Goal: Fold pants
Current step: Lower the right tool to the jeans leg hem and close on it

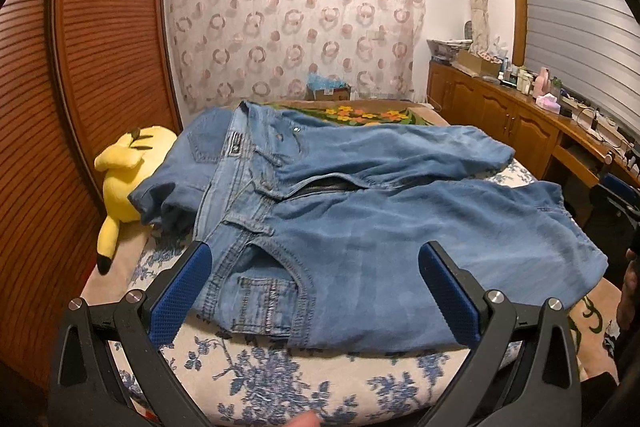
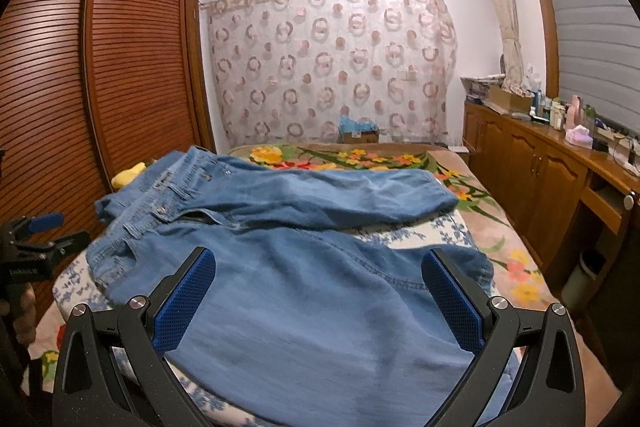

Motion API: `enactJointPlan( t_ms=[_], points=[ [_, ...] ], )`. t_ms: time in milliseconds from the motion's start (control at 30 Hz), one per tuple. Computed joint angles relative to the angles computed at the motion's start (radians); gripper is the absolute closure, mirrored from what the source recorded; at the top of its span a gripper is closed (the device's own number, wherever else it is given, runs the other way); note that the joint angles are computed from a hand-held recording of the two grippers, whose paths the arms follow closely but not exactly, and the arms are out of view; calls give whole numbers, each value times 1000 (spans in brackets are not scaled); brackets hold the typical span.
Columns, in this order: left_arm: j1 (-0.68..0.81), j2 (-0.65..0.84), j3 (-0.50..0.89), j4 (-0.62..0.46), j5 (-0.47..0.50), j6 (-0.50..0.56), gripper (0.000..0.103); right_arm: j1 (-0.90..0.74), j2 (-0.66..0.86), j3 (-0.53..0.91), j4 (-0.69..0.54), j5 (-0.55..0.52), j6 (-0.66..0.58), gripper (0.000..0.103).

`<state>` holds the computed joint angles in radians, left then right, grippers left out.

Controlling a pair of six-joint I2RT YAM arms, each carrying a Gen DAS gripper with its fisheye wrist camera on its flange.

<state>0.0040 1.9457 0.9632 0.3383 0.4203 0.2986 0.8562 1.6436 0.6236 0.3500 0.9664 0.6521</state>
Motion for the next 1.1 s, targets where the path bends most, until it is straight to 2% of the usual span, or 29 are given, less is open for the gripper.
enactJointPlan(
  t_ms=[433,567,800,1100],
  points=[
    [96,154,171,-84,48,22,0,-66,-80,-25,-194,-52,88,0],
    [120,206,228,-114,55,23,7,-67,-95,-18,-283,-49,145,1],
    [146,297,326,-163,45,26,28,-44,-98,34,-454,-48,260,3],
    [147,422,456,-233,-12,25,39,-1,-129,90,-668,-75,398,15]
  ],
)
